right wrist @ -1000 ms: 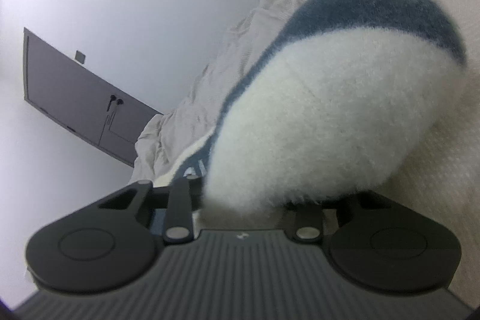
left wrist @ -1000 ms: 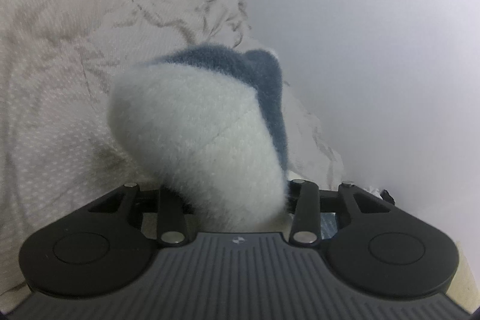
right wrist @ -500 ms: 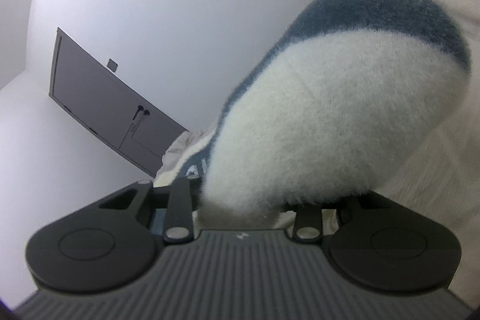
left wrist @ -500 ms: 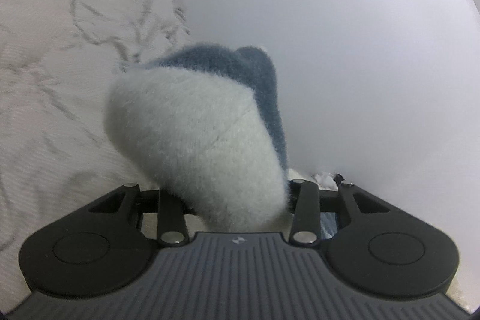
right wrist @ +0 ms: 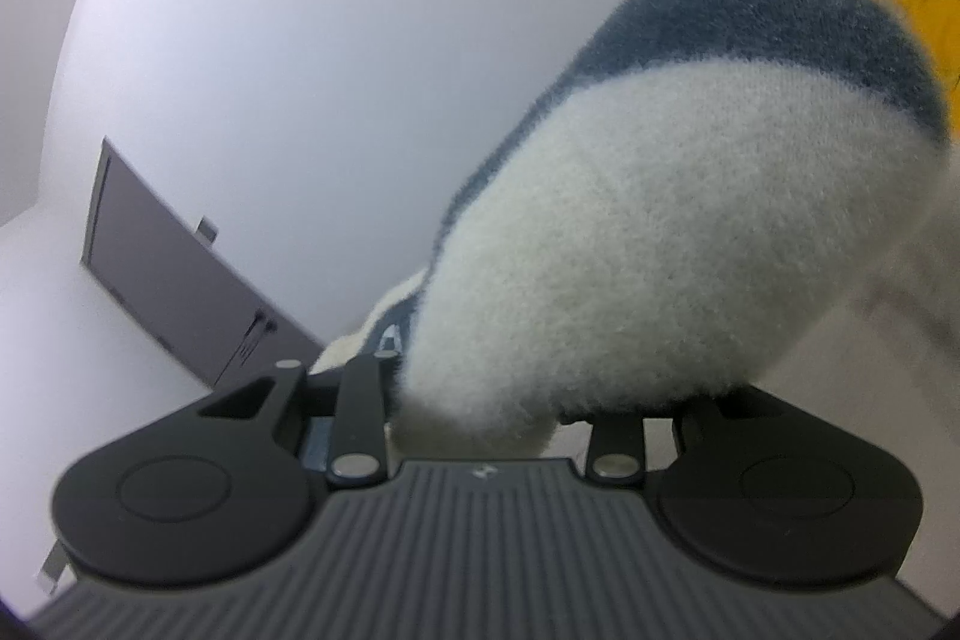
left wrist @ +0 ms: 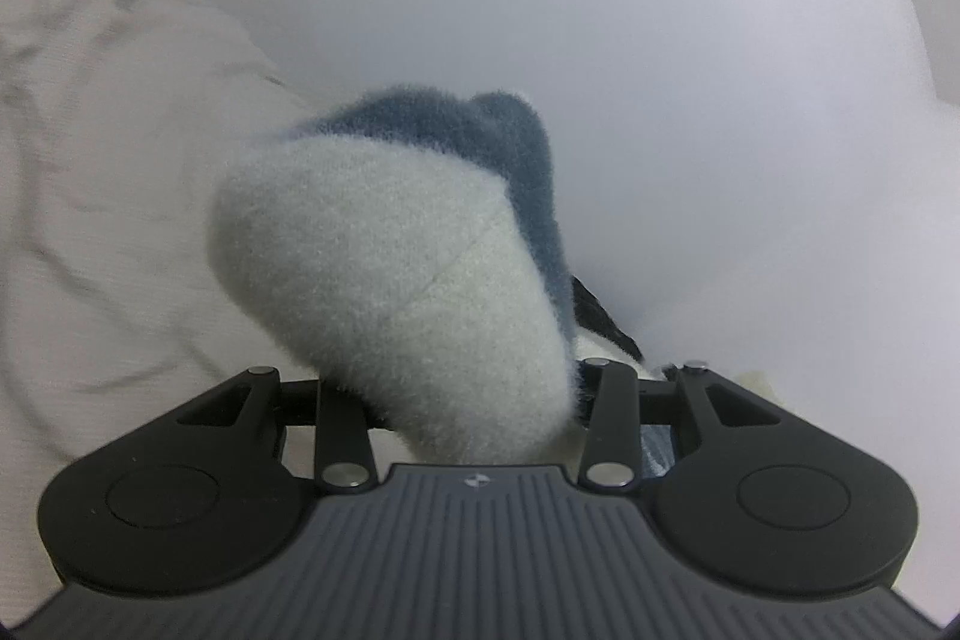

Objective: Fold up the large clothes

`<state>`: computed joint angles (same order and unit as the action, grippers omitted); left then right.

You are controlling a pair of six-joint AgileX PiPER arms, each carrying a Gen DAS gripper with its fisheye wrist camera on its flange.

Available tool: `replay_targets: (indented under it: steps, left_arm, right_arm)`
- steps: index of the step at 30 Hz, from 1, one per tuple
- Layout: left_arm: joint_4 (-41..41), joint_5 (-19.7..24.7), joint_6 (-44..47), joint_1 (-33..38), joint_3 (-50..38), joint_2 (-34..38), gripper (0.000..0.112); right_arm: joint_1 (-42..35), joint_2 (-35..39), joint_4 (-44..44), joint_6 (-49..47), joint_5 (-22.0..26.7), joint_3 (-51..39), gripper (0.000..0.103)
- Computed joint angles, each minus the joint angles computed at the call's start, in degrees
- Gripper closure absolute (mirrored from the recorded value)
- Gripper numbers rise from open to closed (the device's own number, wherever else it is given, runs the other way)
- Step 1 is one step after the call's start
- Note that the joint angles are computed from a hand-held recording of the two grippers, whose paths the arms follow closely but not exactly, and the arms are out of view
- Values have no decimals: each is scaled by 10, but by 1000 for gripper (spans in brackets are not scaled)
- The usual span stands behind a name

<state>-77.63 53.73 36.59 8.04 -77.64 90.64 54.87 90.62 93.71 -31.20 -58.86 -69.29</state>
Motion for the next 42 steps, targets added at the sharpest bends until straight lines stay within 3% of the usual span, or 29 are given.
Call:
replay_targets:
  steps: [7, 15, 21, 27, 34, 39, 42]
  left_arm:
    - [-6, -107, -32, -182, -98, 93, 67]
    - [21, -161, -52, -293, -260, 271, 67]
    - [71, -144, -94, -303, -414, 431, 67]
    - [103, -112, -122, -290, -503, 534, 66]
    - [112, -123, -113, -293, -530, 600, 65]
    - [79, -126, -53, -288, -495, 593, 64]
    - [135, -108, -79, -289, -502, 583, 53]
  right_arm:
    - [-63, -95, -5, -18, -6, 90, 65]
    - [-189, -121, -102, 116, 59, 224, 64]
    - [-271, -81, -234, 309, 100, 326, 64]
    - [-285, 25, -302, 409, 82, 320, 64]
    - [-276, 66, -358, 521, 44, 383, 62]
    - [-281, 91, -393, 579, 24, 402, 56]
    - [-284, 81, -409, 617, 28, 423, 51]
